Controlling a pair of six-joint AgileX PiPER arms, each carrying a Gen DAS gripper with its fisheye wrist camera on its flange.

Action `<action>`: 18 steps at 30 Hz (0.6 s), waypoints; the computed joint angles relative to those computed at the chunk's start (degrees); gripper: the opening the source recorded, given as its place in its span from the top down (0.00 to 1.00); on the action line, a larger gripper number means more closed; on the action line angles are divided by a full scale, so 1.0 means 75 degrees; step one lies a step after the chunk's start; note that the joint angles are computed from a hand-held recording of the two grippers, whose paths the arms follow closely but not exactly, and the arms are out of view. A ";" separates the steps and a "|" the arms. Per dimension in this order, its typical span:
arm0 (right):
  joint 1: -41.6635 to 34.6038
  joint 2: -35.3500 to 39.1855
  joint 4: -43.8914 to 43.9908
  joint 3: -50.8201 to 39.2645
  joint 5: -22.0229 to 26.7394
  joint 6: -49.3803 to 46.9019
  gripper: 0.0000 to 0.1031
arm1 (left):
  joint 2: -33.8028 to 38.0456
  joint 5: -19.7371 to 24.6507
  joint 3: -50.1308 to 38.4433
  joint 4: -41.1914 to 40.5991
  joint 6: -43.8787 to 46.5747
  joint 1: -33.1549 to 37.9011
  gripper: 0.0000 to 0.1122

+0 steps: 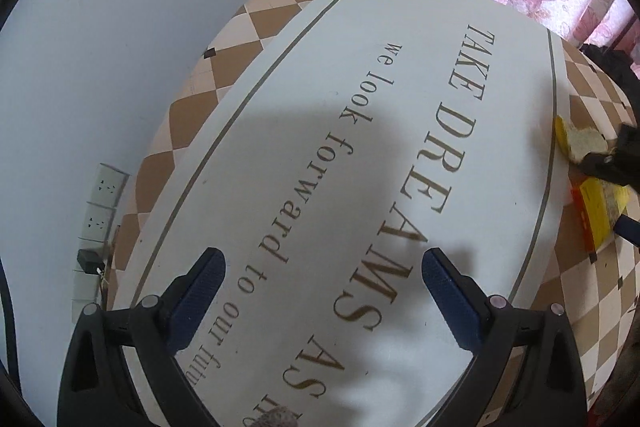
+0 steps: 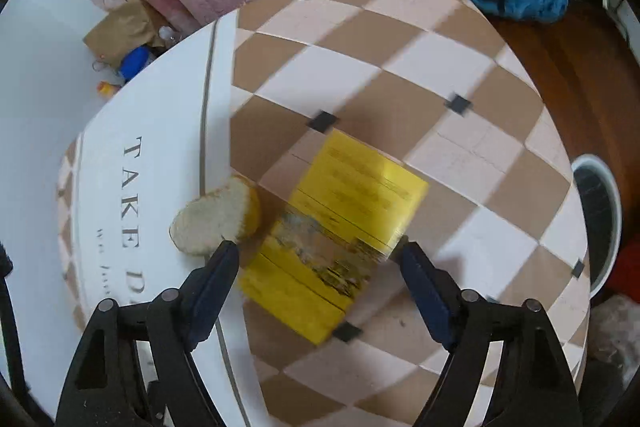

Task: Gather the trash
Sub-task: 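Move both tools back over the table, then grasp the yellow box with the right tool while the left tool grasps the bread piece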

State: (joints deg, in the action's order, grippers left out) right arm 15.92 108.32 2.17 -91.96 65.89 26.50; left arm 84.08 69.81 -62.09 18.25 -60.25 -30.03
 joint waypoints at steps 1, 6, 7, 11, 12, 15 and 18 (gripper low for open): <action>0.0205 0.0200 -0.0301 -0.0254 0.0189 0.0160 0.16 | -0.0006 -0.0067 0.0025 -0.0008 0.0014 0.0045 0.10; 0.0719 0.0404 -0.1158 -0.0479 0.0501 0.0300 0.21 | 0.0094 -0.0239 -0.0073 -0.0058 0.0091 0.0068 0.10; 0.0735 0.0233 -0.1202 -0.0274 0.0251 0.0009 0.31 | 0.0139 -0.0251 -0.0132 -0.0067 0.0118 0.0054 0.10; 0.0290 -0.0341 -0.1320 0.0454 -0.0119 -0.0821 0.34 | 0.0356 -0.0374 -0.0477 -0.0211 0.0273 -0.0069 0.10; 0.0043 -0.0472 -0.1224 0.0597 -0.0189 -0.1055 0.34 | 0.0446 -0.0418 -0.0605 -0.0278 0.0352 -0.0076 0.10; -0.0774 -0.0835 -0.0994 0.0976 -0.0422 -0.1783 0.34 | 0.0886 -0.0602 -0.1197 -0.0577 0.0603 -0.0104 0.10; -0.1424 -0.0811 -0.0669 0.0917 -0.0458 -0.2385 0.34 | 0.1448 -0.0868 -0.1910 -0.0950 0.0903 -0.0102 0.10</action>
